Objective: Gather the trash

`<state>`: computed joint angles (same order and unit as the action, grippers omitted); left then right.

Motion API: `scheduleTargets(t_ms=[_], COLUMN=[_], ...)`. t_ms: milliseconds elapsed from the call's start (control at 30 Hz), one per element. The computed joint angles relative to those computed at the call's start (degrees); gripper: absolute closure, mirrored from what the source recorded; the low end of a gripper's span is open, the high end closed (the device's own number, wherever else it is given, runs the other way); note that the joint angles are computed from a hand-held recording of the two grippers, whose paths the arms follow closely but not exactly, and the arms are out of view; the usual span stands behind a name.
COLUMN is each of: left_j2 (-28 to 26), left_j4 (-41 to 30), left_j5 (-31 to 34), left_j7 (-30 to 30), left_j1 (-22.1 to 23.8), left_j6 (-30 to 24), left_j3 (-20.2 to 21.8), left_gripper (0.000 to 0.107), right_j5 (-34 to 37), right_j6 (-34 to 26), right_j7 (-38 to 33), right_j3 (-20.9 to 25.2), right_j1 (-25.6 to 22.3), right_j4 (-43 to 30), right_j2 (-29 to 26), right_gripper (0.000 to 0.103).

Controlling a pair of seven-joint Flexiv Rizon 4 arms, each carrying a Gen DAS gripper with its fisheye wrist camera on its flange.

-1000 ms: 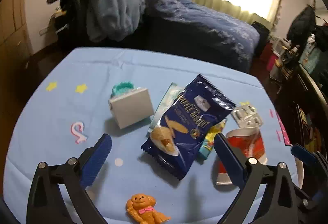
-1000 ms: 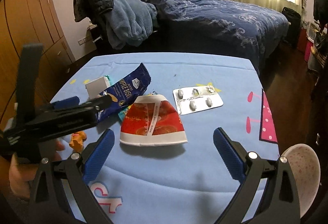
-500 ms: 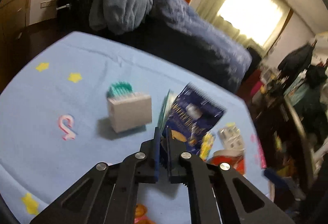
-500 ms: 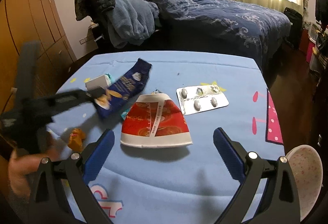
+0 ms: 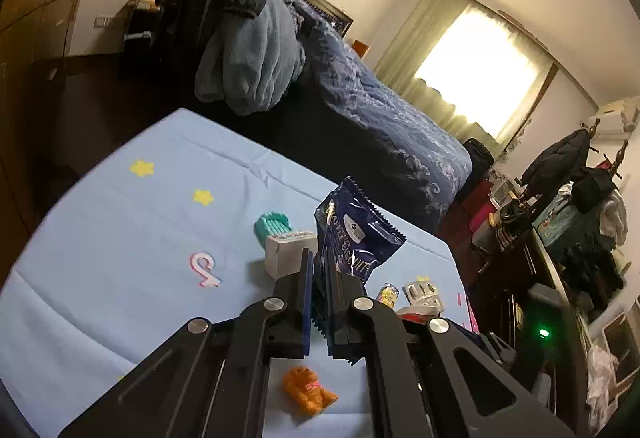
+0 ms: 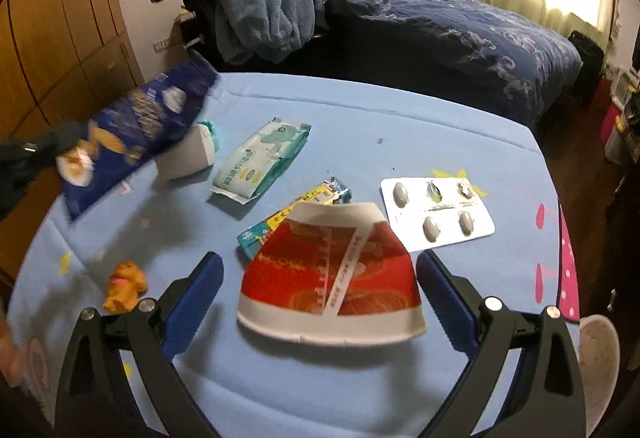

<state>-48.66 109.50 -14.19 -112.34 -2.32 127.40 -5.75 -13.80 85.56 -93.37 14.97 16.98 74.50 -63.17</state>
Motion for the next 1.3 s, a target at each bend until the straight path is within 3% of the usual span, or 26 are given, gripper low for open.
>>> scheduleTargets(t_ms=[67, 267, 600, 833, 1100, 1300], left_j2=[0.70, 1.87, 2.79, 2.15, -1.00, -4.96], left_j4=[0.83, 2.09, 1.79, -1.51, -10.69, -19.83], left_j5=[-0.30, -0.69, -3.38, -4.05, 0.92, 5.26], left_j7=[0.42, 1.79, 5.06, 9.00, 13.15, 16.68], left_j1=[-0.70, -1.90, -5.90, -9.08, -10.15, -10.90], left_j6=[0.79, 2.32, 2.39, -0.36, -7.39, -14.80], left_j3=[0.73, 1.29, 1.79, 1.04, -3.23, -7.25], left_gripper=[0.101, 0.101, 0.101, 0.101, 0.101, 0.101], right_j5=[0.21, 1.29, 1.18, -0.46, -2.18, -1.62], right_j6=[-0.41, 1.90, 7.22, 13.59, 22.36, 27.07], right_j7=[0.75, 0.25, -2.21, -0.40, 5.27, 11.13], right_j3=[-0.69, 1.55, 8.67, 11.43, 8.79, 4.04], right_j1=[0.46, -1.89, -9.95, -16.78, -22.13, -24.42], right_j4=[-0.19, 2.25, 11.08, 18.85, 26.54, 29.73], right_j2=[-0.04, 1.27, 5.08, 7.39, 10.25, 11.42], right_gripper=[0.013, 0.014, 0.014, 0.014, 0.014, 0.014])
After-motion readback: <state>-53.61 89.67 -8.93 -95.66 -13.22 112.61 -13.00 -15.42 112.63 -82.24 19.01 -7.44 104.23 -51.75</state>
